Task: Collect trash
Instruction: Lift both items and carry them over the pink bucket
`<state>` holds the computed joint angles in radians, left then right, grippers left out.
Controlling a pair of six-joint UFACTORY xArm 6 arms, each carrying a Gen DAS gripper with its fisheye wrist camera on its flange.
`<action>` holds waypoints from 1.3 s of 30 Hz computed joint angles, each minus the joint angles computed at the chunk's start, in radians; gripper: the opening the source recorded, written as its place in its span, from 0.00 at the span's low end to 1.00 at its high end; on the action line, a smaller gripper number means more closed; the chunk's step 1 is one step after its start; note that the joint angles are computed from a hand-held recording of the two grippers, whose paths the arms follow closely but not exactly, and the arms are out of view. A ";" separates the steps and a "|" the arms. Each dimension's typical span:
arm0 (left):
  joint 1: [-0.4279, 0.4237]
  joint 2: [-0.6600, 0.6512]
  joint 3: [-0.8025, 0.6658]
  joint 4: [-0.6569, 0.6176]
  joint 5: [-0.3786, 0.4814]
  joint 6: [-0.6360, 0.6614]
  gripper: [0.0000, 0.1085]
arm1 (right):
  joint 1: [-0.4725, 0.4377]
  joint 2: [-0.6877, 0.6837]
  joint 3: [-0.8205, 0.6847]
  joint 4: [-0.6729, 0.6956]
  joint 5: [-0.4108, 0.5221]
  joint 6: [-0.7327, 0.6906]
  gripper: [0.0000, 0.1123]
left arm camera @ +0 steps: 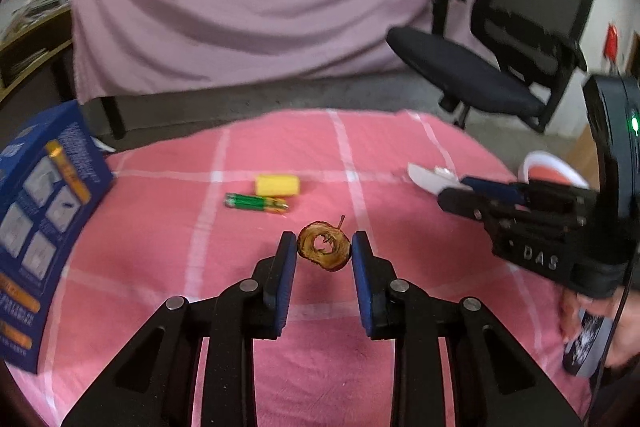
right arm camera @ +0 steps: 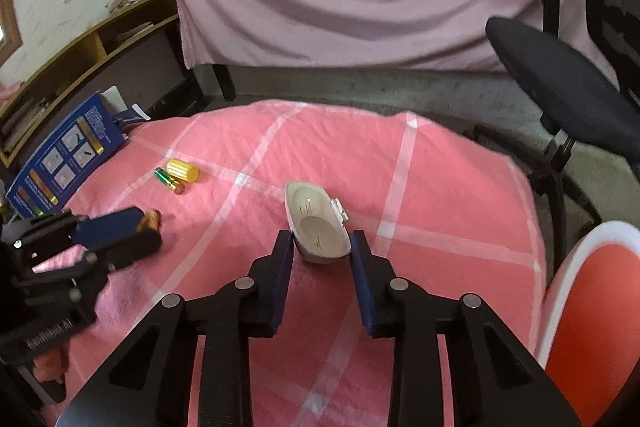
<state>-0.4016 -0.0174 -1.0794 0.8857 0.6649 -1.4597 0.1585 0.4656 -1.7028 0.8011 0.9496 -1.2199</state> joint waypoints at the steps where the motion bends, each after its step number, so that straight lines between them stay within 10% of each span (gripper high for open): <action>1: -0.008 -0.011 0.008 0.033 0.015 -0.047 0.22 | -0.001 -0.017 0.024 0.021 -0.015 -0.027 0.24; 21: -0.251 0.019 -0.125 0.504 0.352 -0.380 0.22 | -0.172 -0.304 0.375 0.891 -0.033 -0.731 0.24; 39: -0.241 0.344 -0.591 0.542 0.073 -0.160 0.22 | -0.311 -0.208 0.237 1.077 -0.134 -0.729 0.24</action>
<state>-0.6429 0.3262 -1.6705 1.4278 0.7378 -1.6198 -0.1521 0.2577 -1.4655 1.8780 0.8153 -1.9493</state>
